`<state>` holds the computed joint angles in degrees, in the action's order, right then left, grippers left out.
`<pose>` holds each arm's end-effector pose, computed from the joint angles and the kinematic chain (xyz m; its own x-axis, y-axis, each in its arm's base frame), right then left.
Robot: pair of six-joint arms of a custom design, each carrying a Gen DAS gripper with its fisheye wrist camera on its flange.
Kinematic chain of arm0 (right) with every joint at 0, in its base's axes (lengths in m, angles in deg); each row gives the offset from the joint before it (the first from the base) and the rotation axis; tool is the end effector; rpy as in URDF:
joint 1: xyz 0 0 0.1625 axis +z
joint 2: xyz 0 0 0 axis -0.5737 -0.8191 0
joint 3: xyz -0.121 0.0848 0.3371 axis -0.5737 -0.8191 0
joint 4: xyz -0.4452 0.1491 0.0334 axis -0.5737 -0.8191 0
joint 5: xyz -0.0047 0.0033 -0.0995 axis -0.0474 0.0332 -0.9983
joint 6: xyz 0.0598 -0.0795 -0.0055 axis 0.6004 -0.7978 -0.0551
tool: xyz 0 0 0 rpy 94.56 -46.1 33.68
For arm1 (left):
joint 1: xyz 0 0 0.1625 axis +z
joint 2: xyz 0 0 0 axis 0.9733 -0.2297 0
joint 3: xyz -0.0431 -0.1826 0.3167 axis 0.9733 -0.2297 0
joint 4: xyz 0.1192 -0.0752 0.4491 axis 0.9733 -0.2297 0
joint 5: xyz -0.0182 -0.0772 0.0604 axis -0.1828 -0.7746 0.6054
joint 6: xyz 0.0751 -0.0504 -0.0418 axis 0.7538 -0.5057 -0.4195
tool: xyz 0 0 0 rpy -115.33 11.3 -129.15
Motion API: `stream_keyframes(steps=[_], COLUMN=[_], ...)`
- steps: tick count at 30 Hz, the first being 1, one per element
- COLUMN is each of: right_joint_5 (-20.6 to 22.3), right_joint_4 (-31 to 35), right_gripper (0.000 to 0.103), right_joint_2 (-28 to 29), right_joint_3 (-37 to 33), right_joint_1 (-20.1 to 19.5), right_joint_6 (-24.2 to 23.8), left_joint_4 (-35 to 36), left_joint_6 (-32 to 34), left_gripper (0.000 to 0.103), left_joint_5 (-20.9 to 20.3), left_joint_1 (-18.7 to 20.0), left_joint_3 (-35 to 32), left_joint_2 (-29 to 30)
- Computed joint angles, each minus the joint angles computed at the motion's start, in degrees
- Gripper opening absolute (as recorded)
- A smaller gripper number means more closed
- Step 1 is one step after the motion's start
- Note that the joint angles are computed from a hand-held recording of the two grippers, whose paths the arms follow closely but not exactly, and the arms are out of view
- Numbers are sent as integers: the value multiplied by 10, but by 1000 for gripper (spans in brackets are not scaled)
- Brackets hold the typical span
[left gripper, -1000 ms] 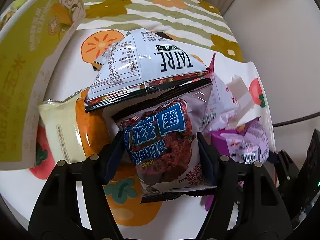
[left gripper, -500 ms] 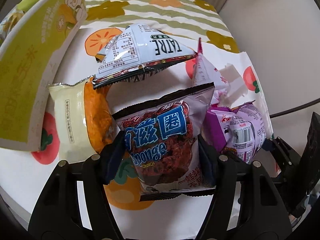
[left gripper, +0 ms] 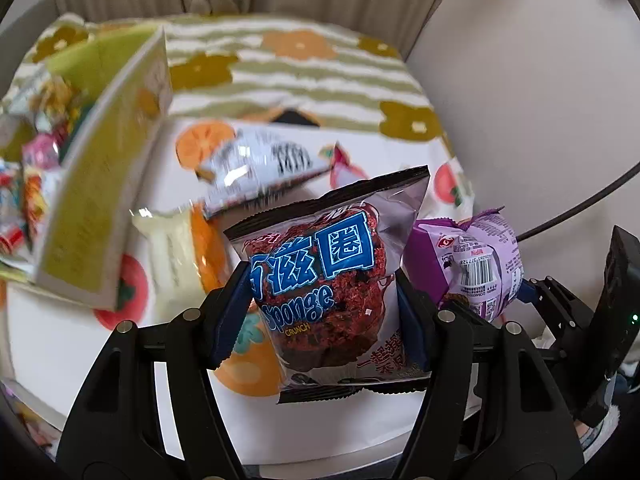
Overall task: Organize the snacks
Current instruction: 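Carry the Sponge bag and purple bag over the box and release them inside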
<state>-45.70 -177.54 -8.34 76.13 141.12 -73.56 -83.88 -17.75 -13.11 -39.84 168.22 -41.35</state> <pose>0.2014 -0.3839 0.0712 -0.6942 -0.4556 0.5572 -0.6288 0.7607 -0.1615 -0.1621 -0.3765 0.1382 -0.8580 -0.1183 -0.4999 0.1789 0.8434 -0.5066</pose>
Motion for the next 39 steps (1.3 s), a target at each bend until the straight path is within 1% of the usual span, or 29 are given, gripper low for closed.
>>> stream_keyframes(steps=[3, 6, 11, 15, 17, 19, 23, 24, 27, 30, 34, 37, 39], right_joint_5=[-7, -13, -10, -5, -1, 2, 9, 10, 9, 5, -4, -12, -19], right_joint_4=[1, 2, 7, 10, 13, 18, 30, 33, 45, 62, 76, 87, 96], right_gripper=[68, 68, 68, 68, 68, 68, 68, 68, 68, 68, 68, 68, 68], right_joint_2=[-7, -3, 28, 81, 111, 144, 212, 231, 283, 333, 390, 425, 443], right_joint_3=[-6, -22, -63, -113, -141, -173, -240, -259, -312, -362, -419, -455, -475], right_joint_1=[24, 53, 103, 145, 163, 180, 205, 211, 225, 236, 240, 240, 240], right_joint_6=[11, 24, 47, 69, 79, 88, 105, 109, 124, 147, 171, 191, 205], left_joint_4=[37, 88, 209, 304, 341, 378, 419, 415, 373, 303, 190, 126, 100], left_joint_6=[-8, -19, -40, -50, -51, -43, -14, 2, 78, 174, 315, 396, 434], left_gripper=[63, 63, 63, 63, 63, 63, 63, 63, 63, 63, 63, 63, 63], left_joint_5=[20, 42, 79, 107, 119, 132, 154, 158, 164, 160, 130, 108, 91], left_joint_1=[-25, -49, -72, -69, -63, -49, -16, -4, 45, 101, 187, 239, 267], left_joint_3=[3, 3, -1, -21, -34, -51, -82, -88, -104, -119, -139, -151, -159], left_joint_2=[-44, -97, -207, -281, -307, -333, -365, -368, -367, -352, -307, -267, -245])
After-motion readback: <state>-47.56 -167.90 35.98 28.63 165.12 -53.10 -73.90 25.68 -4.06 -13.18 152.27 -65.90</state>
